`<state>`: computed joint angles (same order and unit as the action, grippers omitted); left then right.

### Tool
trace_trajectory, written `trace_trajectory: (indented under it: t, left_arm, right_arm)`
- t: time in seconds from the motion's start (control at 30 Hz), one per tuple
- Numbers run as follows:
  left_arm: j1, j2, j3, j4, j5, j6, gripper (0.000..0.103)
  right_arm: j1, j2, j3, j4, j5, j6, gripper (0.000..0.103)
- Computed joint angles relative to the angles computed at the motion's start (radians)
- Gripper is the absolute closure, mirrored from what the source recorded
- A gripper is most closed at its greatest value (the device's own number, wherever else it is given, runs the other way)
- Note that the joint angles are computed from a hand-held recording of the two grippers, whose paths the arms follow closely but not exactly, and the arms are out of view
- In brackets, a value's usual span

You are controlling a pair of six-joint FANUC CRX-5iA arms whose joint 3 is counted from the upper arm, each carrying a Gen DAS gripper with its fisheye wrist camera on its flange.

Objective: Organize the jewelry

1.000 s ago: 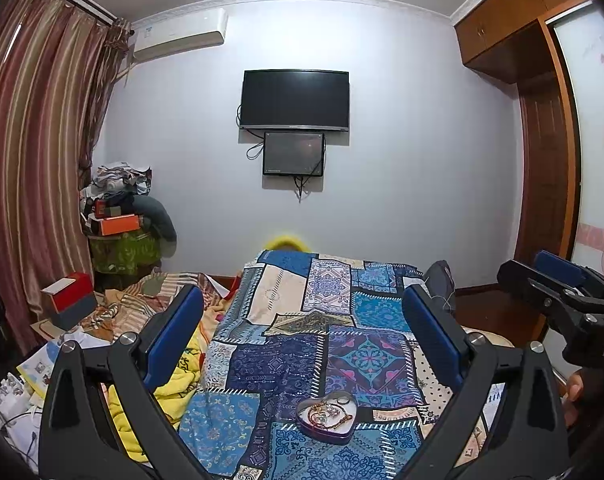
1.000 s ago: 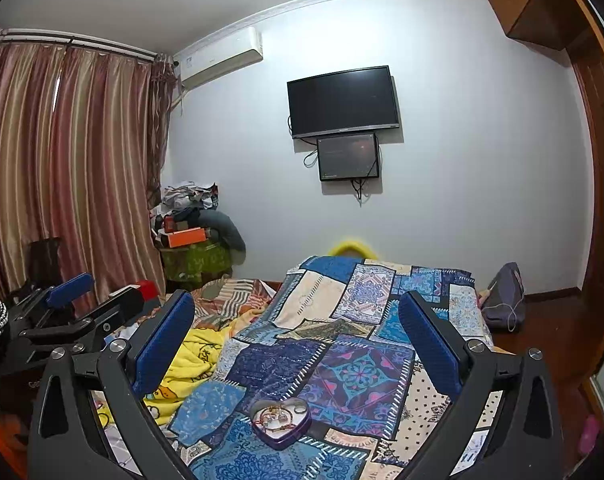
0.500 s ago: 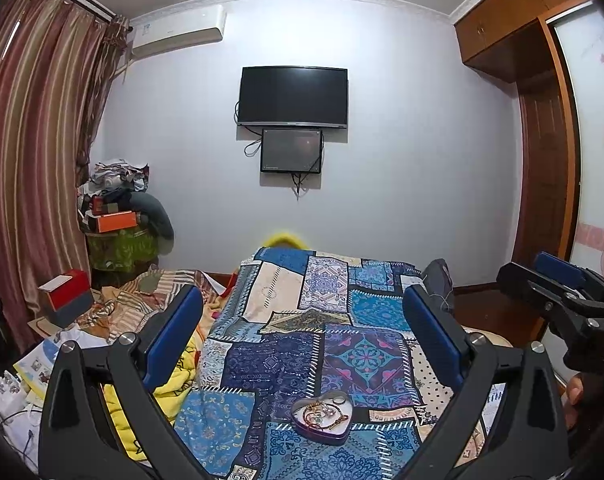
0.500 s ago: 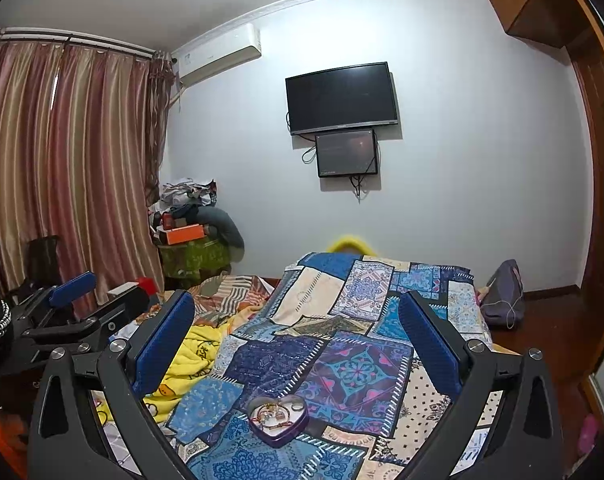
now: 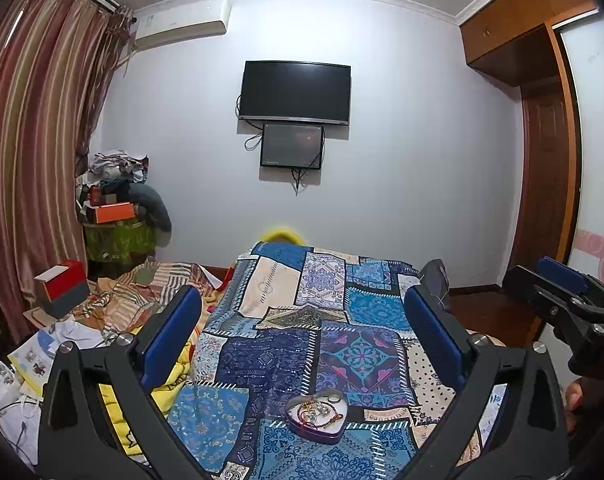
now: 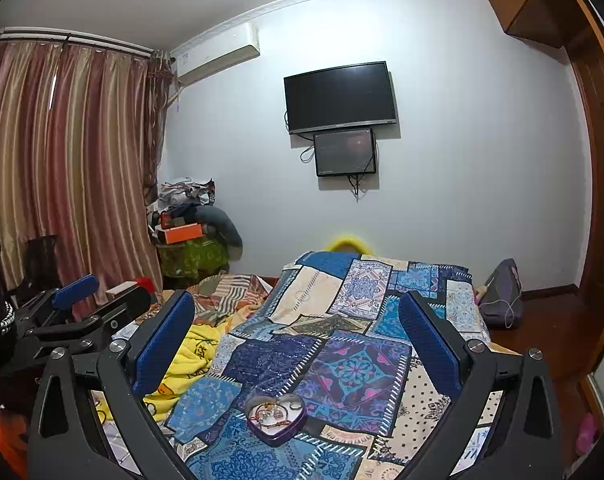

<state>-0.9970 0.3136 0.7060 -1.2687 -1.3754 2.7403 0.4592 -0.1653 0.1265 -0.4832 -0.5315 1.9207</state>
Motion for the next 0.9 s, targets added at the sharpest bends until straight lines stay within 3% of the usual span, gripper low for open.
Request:
trace_trajectory:
  t: [0.9]
  left_arm:
    - [0.018,-0.025,-0.033,0.034,0.045,0.014,0.001]
  right_arm:
    - [0.004,0.015,0.005,0.020,-0.010,-0.022,0.002]
